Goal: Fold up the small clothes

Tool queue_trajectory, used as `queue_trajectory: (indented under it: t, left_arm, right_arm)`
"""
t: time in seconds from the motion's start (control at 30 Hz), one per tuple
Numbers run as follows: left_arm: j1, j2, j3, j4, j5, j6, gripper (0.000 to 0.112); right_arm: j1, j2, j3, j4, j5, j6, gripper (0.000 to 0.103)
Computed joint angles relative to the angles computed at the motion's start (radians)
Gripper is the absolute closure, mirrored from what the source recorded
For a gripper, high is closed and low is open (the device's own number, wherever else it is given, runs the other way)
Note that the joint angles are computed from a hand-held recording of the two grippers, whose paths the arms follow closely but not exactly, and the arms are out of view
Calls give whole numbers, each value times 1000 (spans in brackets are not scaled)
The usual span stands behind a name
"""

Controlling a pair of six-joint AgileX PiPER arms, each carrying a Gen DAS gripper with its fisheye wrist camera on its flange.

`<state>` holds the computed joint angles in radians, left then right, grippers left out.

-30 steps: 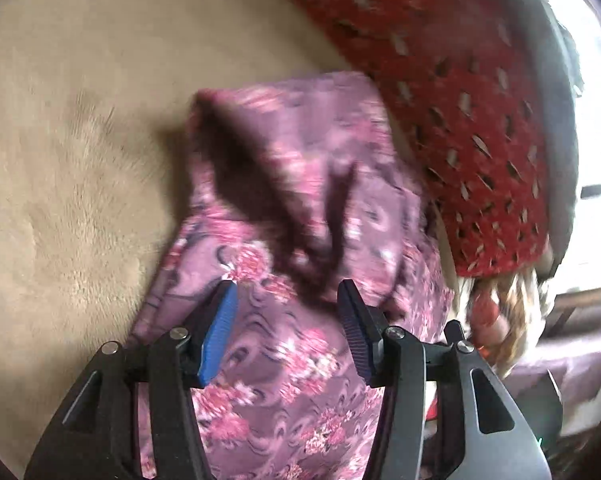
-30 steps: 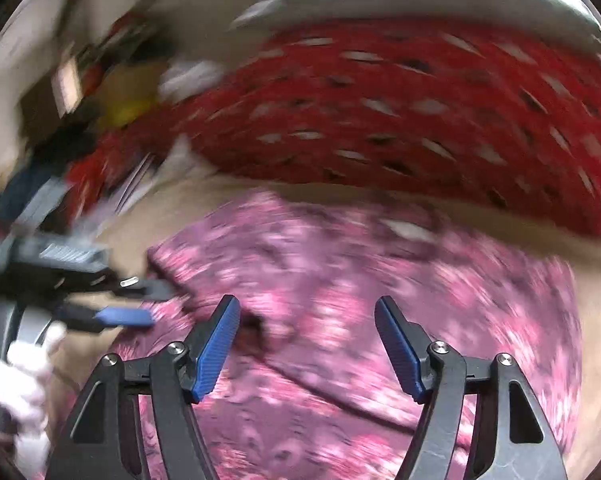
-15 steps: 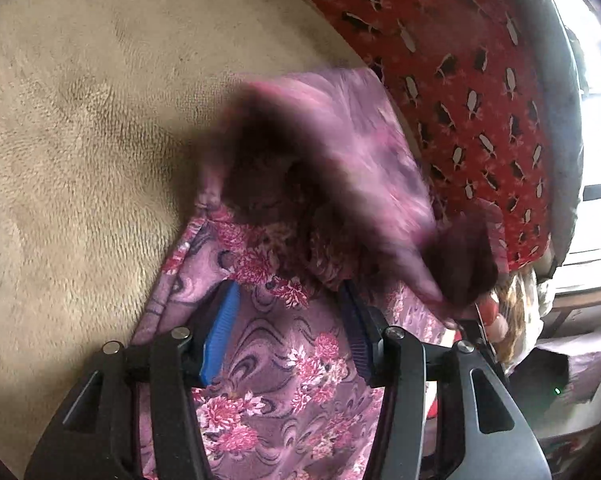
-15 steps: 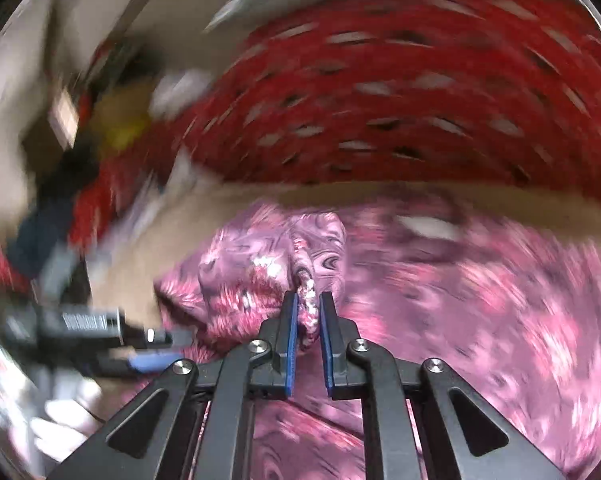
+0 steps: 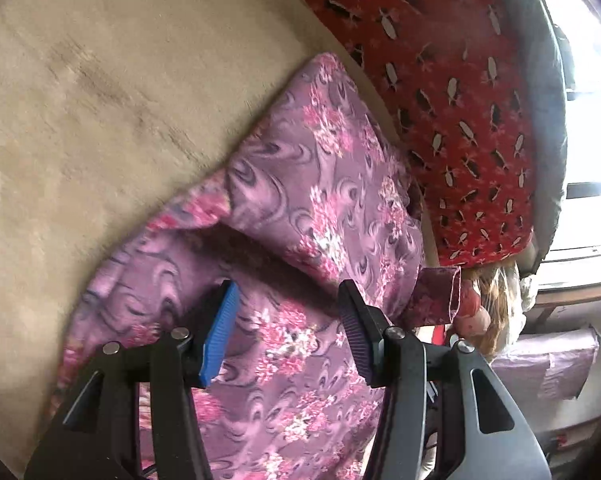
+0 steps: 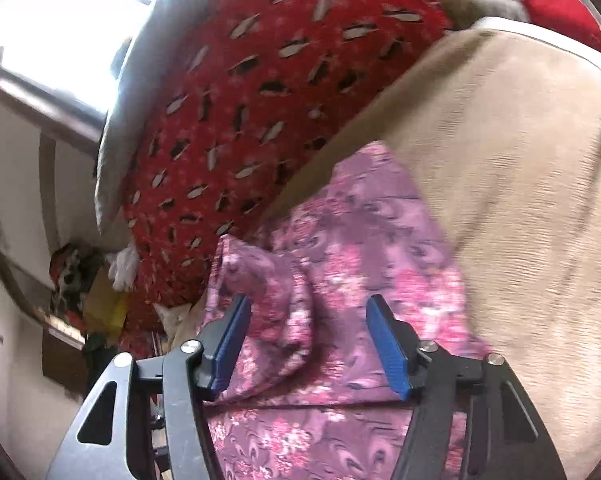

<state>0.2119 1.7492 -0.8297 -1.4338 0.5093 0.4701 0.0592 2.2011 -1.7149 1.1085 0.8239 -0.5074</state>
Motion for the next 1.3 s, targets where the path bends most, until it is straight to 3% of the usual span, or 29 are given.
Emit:
queue_trajectory:
  t: [0.1, 0.17, 0.3, 0.33, 0.37, 0.4, 0.5, 0.57, 0.6, 0.7, 0.73, 0.77, 0.8, 0.9, 0.93, 0.97, 1.0, 1.07, 1.17, 1.23, 1.3]
  left_arm:
    - [-19, 14, -28, 48, -16, -54, 62]
    - [-19, 31, -51, 83, -17, -97, 62]
    - [-14, 57, -84, 116, -9, -146, 62]
    - [-14, 57, -89, 133, -8, -158, 62]
    - [-13, 57, -92, 141, -5, -161, 62]
    - [-10, 58, -93, 144, -2, -158, 62]
    - [3, 67, -89, 115, 8, -124, 62]
    - [10, 72, -82, 81, 16, -95, 62]
    - [10, 71, -80, 77, 15, -90, 62]
    - [5, 63, -72, 48, 9, -65, 54]
    - [3, 62, -72, 37, 6, -62, 52]
    - [-2, 65, -78, 41, 2, -76, 47]
    - [-8, 68, -91, 58, -6, -105, 47]
    - [-25, 84, -156, 194, -31, -253, 50]
    - [-24, 89, -177, 232, -26, -294, 58]
    - [-16, 94, -198, 244, -8, -304, 79]
    - [-7, 97, -215, 253, 14, -306, 90]
    - [-1, 80, -224, 293, 17, -325, 91]
    - [-6, 72, -207, 335, 11, -327, 91]
    - [-19, 87, -201, 418, 5, -390, 91]
    - [-23, 97, -168, 413, -7, -365, 92]
  right_arm:
    - [53, 29, -60, -44, 1, 1, 39]
    - [109, 44, -121, -193, -9, 66, 38]
    - [243, 50, -136, -561, -183, 177, 40]
    - [249, 58, -150, -589, -200, 170, 52]
    - [242, 74, -186, -577, -177, 170, 86]
    - [216, 87, -213, -526, -136, 155, 92]
    - [101, 83, -161, -294, -125, 121, 93]
    - [29, 101, -143, -199, -74, 145, 92]
    - [-8, 109, -126, -166, -42, 169, 86]
    - [-80, 55, 28, 51, -47, 24, 81]
    - [-96, 39, 58, 122, -31, -37, 75]
    - [-96, 33, 67, 152, -30, -66, 55]
    - [-86, 30, 61, 142, -34, -65, 39]
    - [-29, 114, -122, -59, -9, 119, 39]
    - [-9, 144, -179, -142, 9, 207, 42]
    - [0, 189, -248, -185, 33, 263, 64]
    - [1, 213, -313, -188, 71, 279, 98]
    - [-12, 187, -323, -74, 79, 191, 96]
    - [-46, 74, -159, 121, 19, -48, 97]
    - [-66, 51, -102, 68, 29, -40, 96]
    - [-68, 81, -102, -118, 47, 75, 96]
